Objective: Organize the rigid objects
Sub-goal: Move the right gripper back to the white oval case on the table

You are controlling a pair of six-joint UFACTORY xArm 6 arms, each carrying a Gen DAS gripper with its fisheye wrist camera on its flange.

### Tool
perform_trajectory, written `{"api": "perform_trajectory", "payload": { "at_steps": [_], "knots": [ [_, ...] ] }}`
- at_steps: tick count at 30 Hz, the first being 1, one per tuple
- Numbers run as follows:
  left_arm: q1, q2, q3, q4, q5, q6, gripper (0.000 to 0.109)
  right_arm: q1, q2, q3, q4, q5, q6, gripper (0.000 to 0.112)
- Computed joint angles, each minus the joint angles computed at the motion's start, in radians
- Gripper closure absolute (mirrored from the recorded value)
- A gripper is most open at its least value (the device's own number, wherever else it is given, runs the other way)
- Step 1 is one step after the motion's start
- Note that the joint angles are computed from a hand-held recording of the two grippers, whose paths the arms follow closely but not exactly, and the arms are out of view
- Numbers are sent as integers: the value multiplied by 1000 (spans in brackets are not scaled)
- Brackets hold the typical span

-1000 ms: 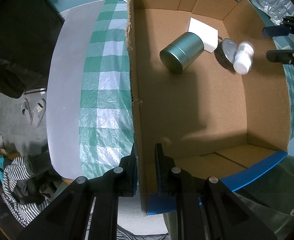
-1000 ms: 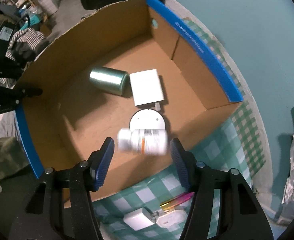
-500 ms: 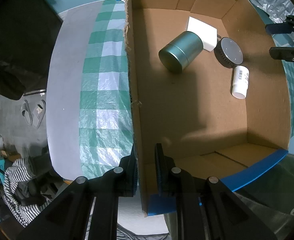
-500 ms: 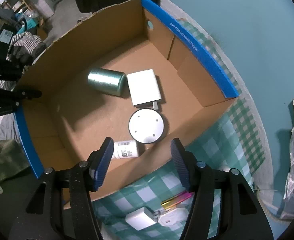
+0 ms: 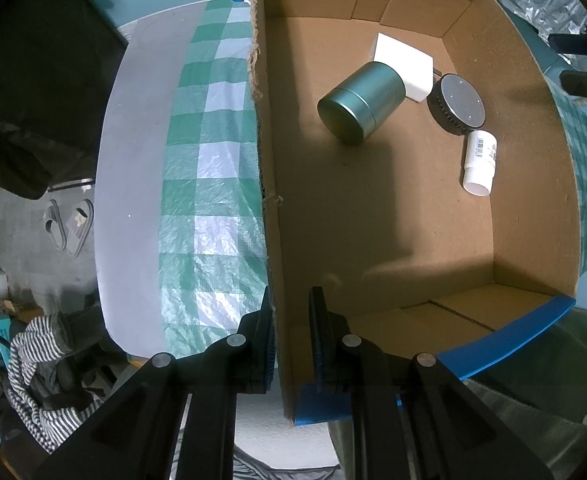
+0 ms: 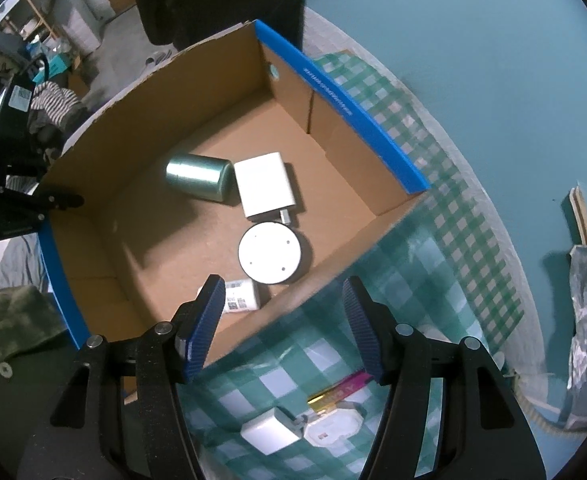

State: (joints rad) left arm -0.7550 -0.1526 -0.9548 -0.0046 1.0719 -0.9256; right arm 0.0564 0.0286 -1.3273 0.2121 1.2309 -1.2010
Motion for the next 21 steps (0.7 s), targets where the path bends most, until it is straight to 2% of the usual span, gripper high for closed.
{"api": "perform_trajectory", "payload": {
  "at_steps": [13, 21],
  "knots": [
    [-5, 7, -10, 10, 9, -18, 95, -59, 35, -66, 1, -1, -21, 50],
    [-10, 7, -16, 19, 18, -37, 95, -113, 176, -194, -33, 0, 38, 50]
  ]
}}
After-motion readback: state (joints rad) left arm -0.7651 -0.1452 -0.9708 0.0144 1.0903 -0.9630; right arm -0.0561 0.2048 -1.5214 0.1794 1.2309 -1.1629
